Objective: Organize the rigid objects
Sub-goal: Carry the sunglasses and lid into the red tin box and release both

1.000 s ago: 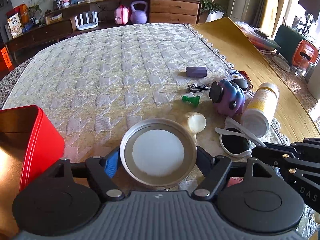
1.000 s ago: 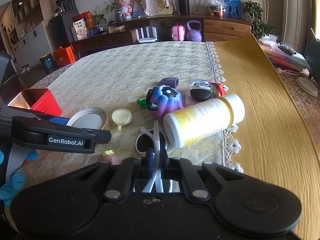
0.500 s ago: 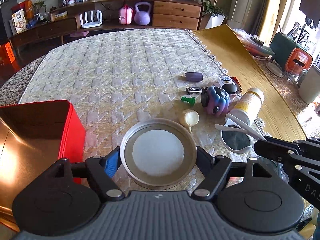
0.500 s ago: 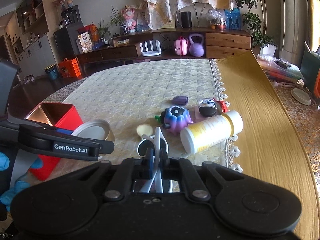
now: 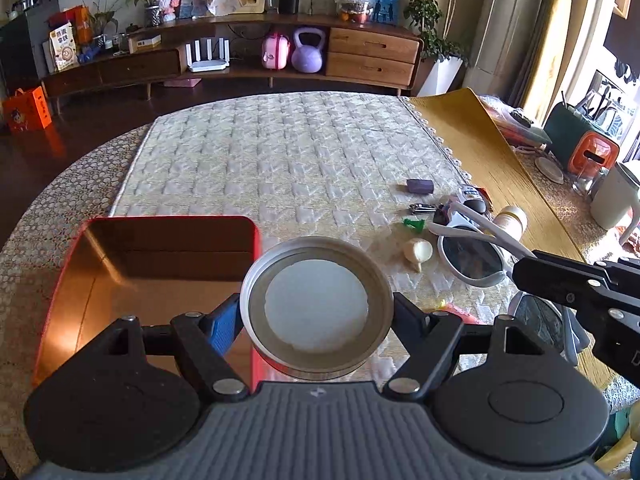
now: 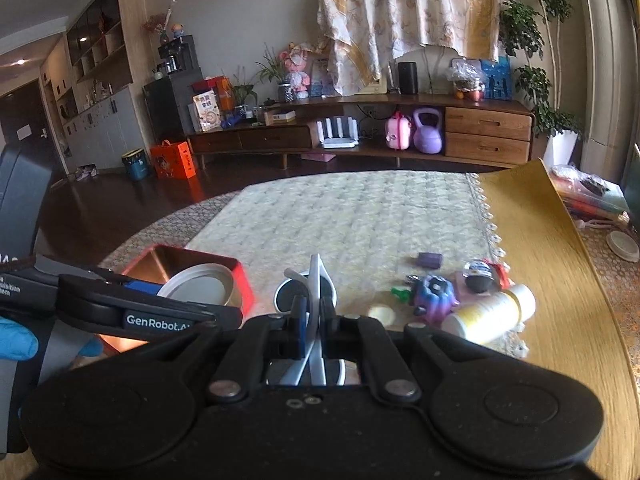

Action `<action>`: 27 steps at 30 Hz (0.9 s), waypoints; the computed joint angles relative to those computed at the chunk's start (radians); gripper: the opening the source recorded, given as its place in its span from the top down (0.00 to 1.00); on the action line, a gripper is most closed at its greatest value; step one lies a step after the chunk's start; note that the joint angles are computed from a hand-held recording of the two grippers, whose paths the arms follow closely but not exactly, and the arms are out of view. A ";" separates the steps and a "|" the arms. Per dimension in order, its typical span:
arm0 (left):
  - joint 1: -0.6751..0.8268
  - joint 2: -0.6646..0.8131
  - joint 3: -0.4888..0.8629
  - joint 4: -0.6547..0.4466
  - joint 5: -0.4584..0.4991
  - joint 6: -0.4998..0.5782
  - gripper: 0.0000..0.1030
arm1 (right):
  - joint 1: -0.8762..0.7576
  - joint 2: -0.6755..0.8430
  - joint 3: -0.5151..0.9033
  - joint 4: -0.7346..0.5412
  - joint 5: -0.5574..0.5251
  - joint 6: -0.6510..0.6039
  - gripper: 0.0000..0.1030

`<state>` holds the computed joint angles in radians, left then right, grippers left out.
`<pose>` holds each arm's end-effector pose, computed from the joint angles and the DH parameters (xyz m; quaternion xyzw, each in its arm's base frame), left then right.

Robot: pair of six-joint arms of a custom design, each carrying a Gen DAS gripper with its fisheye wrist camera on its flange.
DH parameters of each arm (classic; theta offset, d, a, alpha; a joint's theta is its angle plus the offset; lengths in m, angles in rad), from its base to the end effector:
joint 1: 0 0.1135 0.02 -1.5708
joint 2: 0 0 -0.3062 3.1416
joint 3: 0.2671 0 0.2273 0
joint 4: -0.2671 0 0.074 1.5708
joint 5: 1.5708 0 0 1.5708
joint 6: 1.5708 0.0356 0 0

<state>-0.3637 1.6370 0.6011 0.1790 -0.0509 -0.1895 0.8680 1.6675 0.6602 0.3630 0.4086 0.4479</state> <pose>0.2580 -0.0963 0.1782 0.0726 0.9339 -0.0725 0.3425 0.2064 0.2218 0.2009 -0.0940 0.8756 0.1240 0.4572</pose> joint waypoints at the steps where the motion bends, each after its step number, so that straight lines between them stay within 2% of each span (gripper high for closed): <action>1: 0.025 -0.018 -0.007 -0.007 0.011 0.011 0.25 | 0.013 0.009 0.017 -0.006 0.006 0.004 0.94; 7: 0.198 -0.092 -0.051 -0.010 0.081 0.117 0.25 | 0.078 0.092 0.148 -0.048 0.019 0.007 0.94; 11: 0.329 -0.089 -0.058 -0.003 0.141 0.198 0.25 | 0.103 0.155 0.236 -0.073 0.013 0.009 0.94; 19: 0.524 0.028 -0.023 0.025 0.224 0.304 0.25 | 0.124 0.298 0.417 -0.130 -0.012 0.015 0.94; 24: 0.565 0.128 0.039 0.032 0.266 0.315 0.25 | 0.127 0.402 0.541 -0.196 -0.006 0.033 0.94; 27: 0.558 0.181 0.095 0.019 0.253 0.307 0.25 | 0.122 0.463 0.622 -0.247 -0.011 0.032 0.94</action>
<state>0.1945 1.8184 0.6962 0.1980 0.2019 0.1172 0.9896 2.1308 1.2818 0.1156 0.3980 0.4796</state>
